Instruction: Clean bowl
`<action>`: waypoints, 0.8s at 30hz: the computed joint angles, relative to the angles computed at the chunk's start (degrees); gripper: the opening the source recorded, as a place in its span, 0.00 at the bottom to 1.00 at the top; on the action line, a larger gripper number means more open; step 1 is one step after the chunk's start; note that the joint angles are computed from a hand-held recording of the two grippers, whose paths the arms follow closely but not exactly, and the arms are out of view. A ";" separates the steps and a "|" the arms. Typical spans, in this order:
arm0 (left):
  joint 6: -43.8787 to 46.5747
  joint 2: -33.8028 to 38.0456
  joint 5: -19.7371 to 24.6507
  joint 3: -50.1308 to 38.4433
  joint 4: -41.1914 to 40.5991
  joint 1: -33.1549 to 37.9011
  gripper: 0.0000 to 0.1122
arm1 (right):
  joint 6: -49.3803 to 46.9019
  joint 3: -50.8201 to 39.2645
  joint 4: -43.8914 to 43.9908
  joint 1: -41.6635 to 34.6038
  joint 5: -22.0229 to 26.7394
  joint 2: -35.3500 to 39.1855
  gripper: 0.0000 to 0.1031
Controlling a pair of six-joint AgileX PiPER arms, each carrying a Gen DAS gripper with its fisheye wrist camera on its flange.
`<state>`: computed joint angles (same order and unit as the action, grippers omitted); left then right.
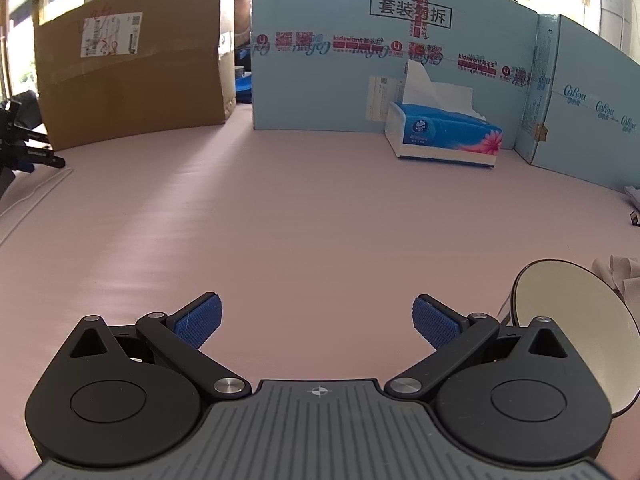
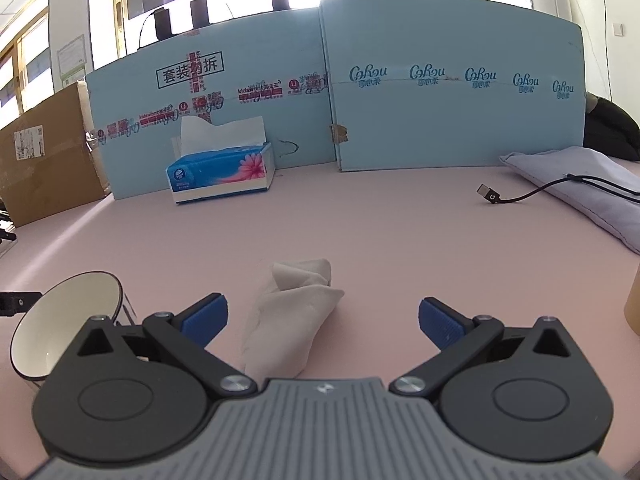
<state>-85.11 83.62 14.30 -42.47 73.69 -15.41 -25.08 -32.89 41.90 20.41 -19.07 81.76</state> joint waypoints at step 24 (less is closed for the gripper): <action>1.89 -1.31 -0.21 0.34 -4.58 -0.70 0.92 | -2.09 0.21 2.85 0.16 -0.40 -0.27 1.00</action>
<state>-83.22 82.31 14.09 -42.13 69.11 -16.11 -27.17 -32.69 44.75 20.57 -19.46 81.49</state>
